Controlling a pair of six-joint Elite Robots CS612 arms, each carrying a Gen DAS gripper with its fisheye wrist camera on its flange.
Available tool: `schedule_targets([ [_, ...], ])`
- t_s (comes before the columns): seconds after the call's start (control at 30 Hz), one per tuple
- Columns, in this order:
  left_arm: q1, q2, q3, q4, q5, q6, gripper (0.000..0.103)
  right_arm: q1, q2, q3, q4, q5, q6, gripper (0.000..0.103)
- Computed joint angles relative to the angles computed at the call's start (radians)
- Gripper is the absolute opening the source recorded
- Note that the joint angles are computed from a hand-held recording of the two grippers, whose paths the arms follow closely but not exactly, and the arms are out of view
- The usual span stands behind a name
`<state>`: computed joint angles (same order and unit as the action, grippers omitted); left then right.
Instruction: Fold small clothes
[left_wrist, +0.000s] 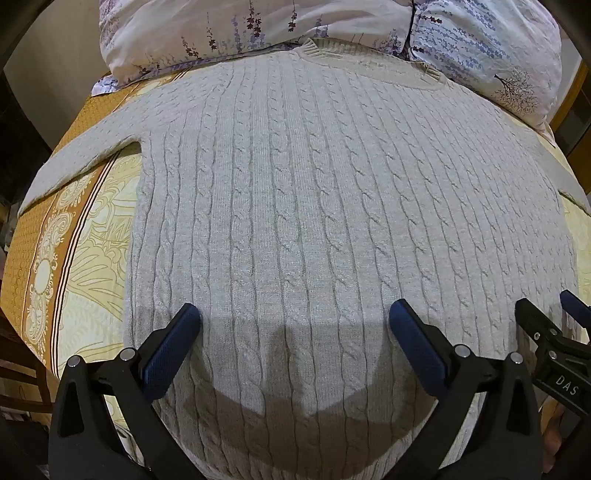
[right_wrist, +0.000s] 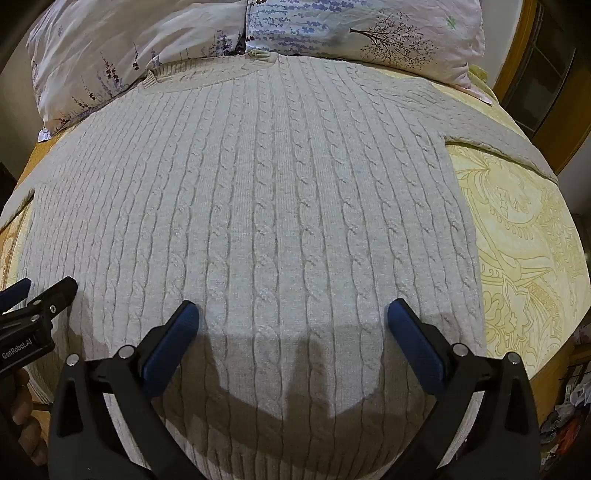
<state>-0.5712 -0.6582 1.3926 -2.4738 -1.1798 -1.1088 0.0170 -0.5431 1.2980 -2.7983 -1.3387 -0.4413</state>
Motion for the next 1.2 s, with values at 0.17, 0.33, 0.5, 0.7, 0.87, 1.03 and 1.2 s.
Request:
schedule_targets([
  [0.17,0.0,0.0,0.0,0.0,0.0,0.0,0.102,0.0,0.0,0.0,0.001,-0.001,0.0,0.101],
  [0.33,0.0,0.0,0.0,0.0,0.0,0.0,0.102,0.0,-0.001,0.0,0.002,-0.001,-0.001,0.101],
  [0.5,0.0,0.0,0.0,0.0,0.0,0.0,0.102,0.0,0.0,0.0,0.0,0.0,0.0,0.101],
  [0.7,0.0,0.0,0.0,0.0,0.0,0.0,0.102,0.0,-0.001,0.004,-0.002,-0.001,-0.001,0.101],
  [0.87,0.001,0.0,0.0,0.001,-0.003,0.001,0.102,0.002,-0.002,-0.001,0.023,-0.003,-0.018,0.101],
  [1.03,0.006,-0.002,-0.005,0.009,-0.014,0.004,0.102,0.003,0.003,-0.01,0.024,0.01,-0.033,0.101],
  [1.2,0.008,0.001,-0.009,0.017,-0.026,0.004,0.102,-0.004,0.0,0.0,0.011,0.031,-0.053,0.101],
])
